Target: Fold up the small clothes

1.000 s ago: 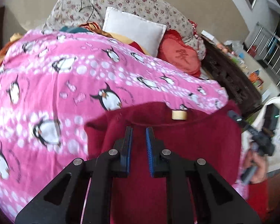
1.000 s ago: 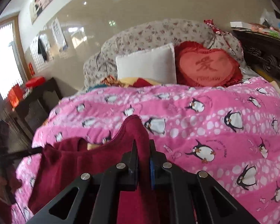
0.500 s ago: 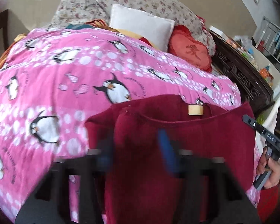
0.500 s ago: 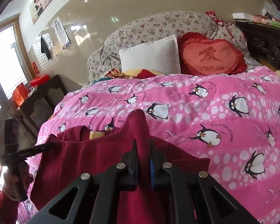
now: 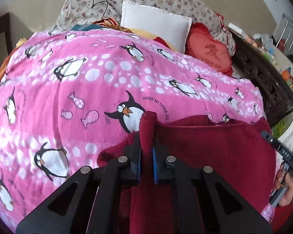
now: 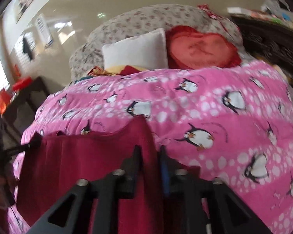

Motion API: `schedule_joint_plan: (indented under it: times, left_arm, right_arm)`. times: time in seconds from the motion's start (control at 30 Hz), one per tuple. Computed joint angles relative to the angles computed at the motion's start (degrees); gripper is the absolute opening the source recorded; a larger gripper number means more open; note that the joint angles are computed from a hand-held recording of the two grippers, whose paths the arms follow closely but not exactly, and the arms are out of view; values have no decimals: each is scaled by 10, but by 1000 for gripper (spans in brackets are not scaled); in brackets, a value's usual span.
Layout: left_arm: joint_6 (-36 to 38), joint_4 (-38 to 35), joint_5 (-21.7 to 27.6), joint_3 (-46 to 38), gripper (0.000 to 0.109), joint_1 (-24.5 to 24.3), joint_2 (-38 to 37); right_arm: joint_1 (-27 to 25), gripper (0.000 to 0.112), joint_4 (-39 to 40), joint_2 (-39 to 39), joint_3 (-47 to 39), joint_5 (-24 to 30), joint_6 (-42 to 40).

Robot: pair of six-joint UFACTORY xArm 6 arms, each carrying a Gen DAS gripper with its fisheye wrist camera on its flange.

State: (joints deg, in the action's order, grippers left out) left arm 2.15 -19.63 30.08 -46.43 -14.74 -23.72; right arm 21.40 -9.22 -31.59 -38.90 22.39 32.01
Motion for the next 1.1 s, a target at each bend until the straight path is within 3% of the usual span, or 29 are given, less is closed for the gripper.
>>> schedule_joint_plan:
  times: [0.07,0.13,0.2,0.3,0.47,0.6,0.7,0.8,0.93,1.1]
  left_arm:
    - [7,-14,15,4,15,7,-18]
    - [-31,32,26,11,41,10,-43]
    - [-35,33,17,37,46,11,-83]
    - [-41,42,32,78,46,1,-149]
    - [-129,161,38,145,46,-47,-223]
    - [-178,212,41,163,46,-60,-211]
    - [-185,212,27,170,47,-55,-188]
    - [-180,189,8,177,47,-48,-176]
    - [-193,197,27,177,47,-53,-193]
    - [-204,200,45,187,47,-58,-227]
  right_arm:
    - [-3,29,-23,-39,16,-3,29]
    - [3,29,-23,-69,22,8,25]
    - [28,29,-5,-98,23,34,-3]
    - [73,29,9,-114,27,58,-36]
    - [105,29,-9,-83,25,51,-16]
    - [82,29,-40,-33,11,39,20]
    - [56,29,50,7,6,0,-47]
    - [50,29,69,28,-10,-6,-64]
    - [59,29,37,-9,-7,30,-31]
    - [109,30,-23,-108,32,90,20]
